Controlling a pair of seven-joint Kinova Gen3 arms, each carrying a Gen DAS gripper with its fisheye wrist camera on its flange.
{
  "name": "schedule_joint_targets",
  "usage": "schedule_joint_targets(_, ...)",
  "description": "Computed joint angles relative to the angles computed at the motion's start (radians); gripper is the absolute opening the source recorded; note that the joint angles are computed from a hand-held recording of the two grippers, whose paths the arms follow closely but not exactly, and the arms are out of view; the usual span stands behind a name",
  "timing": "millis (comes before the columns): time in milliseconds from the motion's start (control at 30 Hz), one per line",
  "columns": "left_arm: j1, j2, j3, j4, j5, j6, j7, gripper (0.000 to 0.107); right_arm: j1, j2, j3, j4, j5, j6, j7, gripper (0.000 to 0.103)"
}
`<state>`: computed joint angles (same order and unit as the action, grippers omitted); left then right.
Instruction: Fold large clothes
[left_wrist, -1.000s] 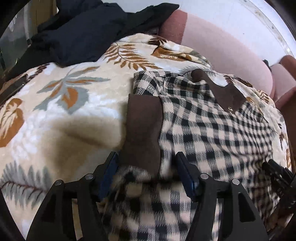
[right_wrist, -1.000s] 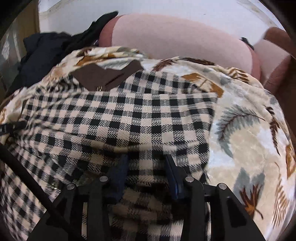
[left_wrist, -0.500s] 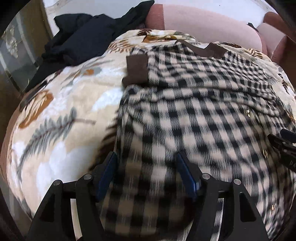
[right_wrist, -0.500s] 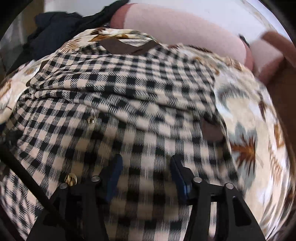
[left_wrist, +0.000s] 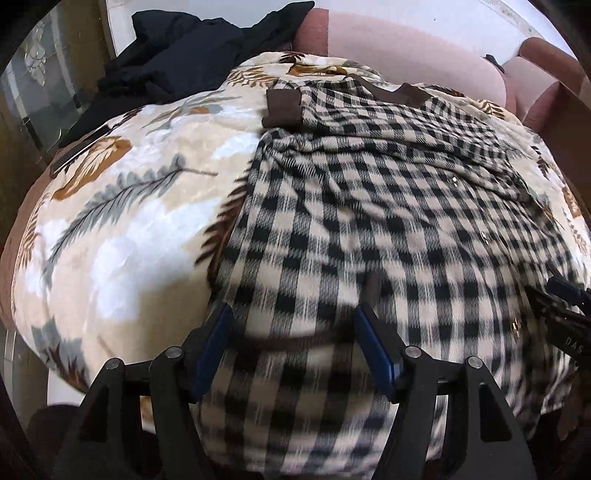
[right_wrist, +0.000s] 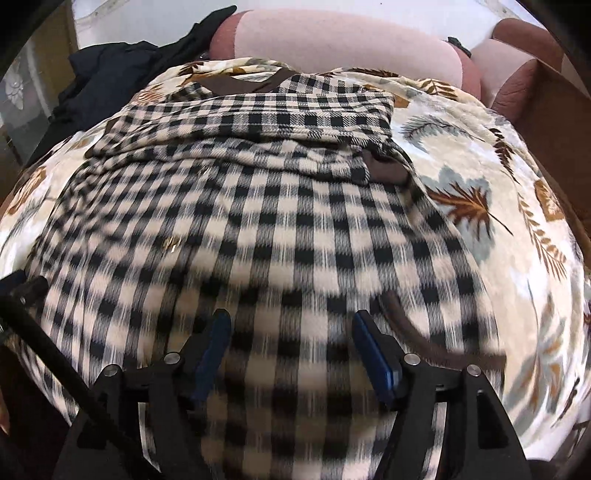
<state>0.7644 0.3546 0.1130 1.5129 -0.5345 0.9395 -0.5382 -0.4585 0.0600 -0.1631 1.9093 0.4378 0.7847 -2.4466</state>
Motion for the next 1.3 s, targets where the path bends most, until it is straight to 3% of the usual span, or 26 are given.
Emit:
schedule_joint_targets(300,0.02,-0.056,0.032,0.071,-0.003,0.007,0.051,0.067,-0.049,-0.085,-0.075,0.101,0.067,0.037,-0.16,0.075)
schedule_joint_targets(467,0.0,-0.122,0.047,0.125,0.01,-0.027,0.066,0.067,-0.047,-0.154,-0.072,0.146,0.01,0.016,-0.118,0.075)
schedule_joint_targets(533,-0.016,-0.176,0.049,0.167,-0.006,-0.062,0.104,0.067,-0.004,-0.222,-0.101,0.182,0.02,-0.029,-0.115,0.075)
schedule_joint_targets(633,-0.048,-0.216,0.061,0.201,-0.045,-0.073,0.168,0.067,0.079,-0.304,-0.173,0.194,0.108,0.0,-0.176,0.075)
schedule_joint_targets(700,-0.071,-0.209,0.07,0.196,-0.055,-0.044,0.19,0.067,0.1,-0.331,-0.128,0.195,0.101,0.0,-0.163,0.075)
schedule_joint_targets(900,-0.082,-0.175,0.087,0.189,-0.076,0.007,0.227,0.067,0.199,-0.337,0.033,0.214,-0.104,-0.063,-0.03,0.075)
schedule_joint_targets(1067,-0.066,-0.149,0.083,0.18,-0.087,0.025,0.22,0.067,0.275,-0.312,0.061,0.249,-0.185,-0.098,0.012,0.075)
schedule_joint_targets(1233,-0.048,-0.127,0.077,0.161,-0.093,0.043,0.214,0.067,0.295,-0.288,0.136,0.278,-0.345,-0.16,0.157,0.076)
schedule_joint_targets(1300,-0.048,-0.118,0.075,0.153,-0.079,0.043,0.198,0.067,0.32,-0.285,0.112,0.287,-0.362,-0.179,0.171,0.079)
